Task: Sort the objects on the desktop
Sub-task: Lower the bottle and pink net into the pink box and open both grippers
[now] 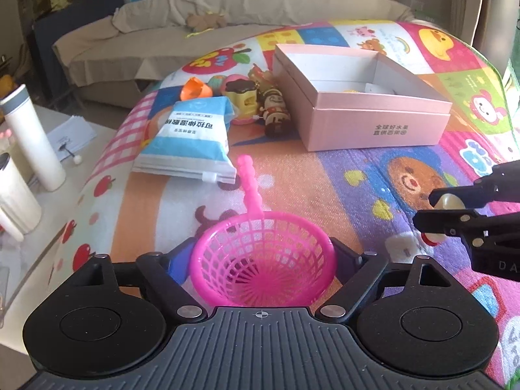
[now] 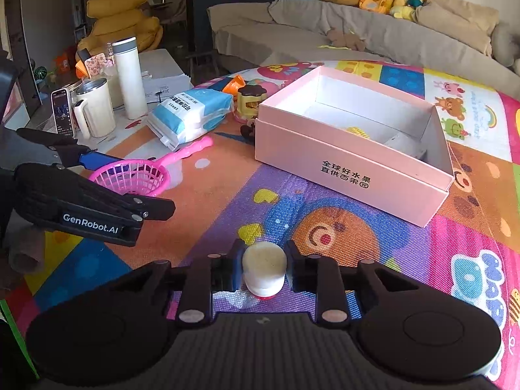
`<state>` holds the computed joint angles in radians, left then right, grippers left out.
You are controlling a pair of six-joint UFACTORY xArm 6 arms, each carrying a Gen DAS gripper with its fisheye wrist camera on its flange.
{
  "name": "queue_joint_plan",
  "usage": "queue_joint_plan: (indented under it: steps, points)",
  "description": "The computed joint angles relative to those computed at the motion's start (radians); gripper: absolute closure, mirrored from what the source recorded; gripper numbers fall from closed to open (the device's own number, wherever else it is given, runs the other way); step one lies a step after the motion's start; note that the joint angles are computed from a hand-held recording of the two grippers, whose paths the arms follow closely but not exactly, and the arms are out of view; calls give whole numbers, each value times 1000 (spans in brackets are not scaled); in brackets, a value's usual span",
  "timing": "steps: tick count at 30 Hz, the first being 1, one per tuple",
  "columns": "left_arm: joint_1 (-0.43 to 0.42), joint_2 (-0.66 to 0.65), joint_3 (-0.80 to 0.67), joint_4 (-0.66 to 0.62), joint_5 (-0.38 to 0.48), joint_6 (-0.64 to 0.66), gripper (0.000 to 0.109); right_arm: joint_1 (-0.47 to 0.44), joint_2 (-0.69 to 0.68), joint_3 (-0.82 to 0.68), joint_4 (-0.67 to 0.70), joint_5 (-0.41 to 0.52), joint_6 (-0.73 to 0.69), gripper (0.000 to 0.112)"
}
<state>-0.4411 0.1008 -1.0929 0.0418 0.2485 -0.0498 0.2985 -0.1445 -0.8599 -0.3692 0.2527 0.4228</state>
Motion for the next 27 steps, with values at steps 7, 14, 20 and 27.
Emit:
queue_joint_plan:
  steps: [7,14,20,27]
  points:
    - [-15,-140,121,-53,-30,53,20,18,-91,35,-78,39,61,87]
    - [-54,-204,122,-64,-95,81,20,17,-210,39,-138,72,68,87]
    - [-66,7,-182,135,-139,-146,20,-42,-190,-72,-240,105,102,87]
    - [-82,464,-815,223,75,-269,20,-155,60,-355,-191,142,65,87]
